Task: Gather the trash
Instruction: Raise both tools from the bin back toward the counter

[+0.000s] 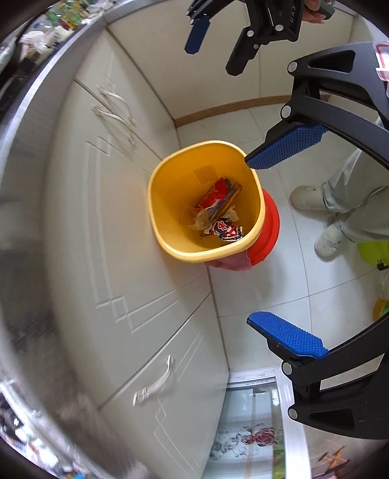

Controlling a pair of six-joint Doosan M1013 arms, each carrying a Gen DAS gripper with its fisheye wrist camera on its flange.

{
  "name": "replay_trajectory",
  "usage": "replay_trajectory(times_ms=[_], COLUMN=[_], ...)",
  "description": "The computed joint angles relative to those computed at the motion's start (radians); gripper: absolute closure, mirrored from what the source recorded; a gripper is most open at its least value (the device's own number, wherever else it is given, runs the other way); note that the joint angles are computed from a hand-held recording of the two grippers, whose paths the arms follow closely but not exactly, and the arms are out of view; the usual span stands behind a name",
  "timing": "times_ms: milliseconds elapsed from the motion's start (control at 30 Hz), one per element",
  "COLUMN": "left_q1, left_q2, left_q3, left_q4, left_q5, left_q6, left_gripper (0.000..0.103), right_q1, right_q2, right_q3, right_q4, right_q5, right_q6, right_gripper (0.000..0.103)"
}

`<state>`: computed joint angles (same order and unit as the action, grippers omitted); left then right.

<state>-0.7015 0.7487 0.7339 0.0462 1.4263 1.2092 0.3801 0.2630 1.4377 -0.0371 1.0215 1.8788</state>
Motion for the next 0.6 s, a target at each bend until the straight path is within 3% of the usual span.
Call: replay_trajectory(times_ms=[300,600], left_q1=[-0.018,-0.003], left_q2=[-0.058,0.015], left_q3=[-0.011,-0.203], left_q4=[0.074,0.137], left_q5=[-0.047,-0.018], left_q6=[-0.067,-0.091], left_gripper=[0.008,0.008], right_q1=[-0.003,-0.036], right_q2=[-0.079,-0.058], right_q3=[-0.018,-0.111], right_q4=[-0.022,-0.031], right_q5=[-0.047,-0.100], right_q6=[-0.034,-0.041], right_gripper=[0.022,0.021])
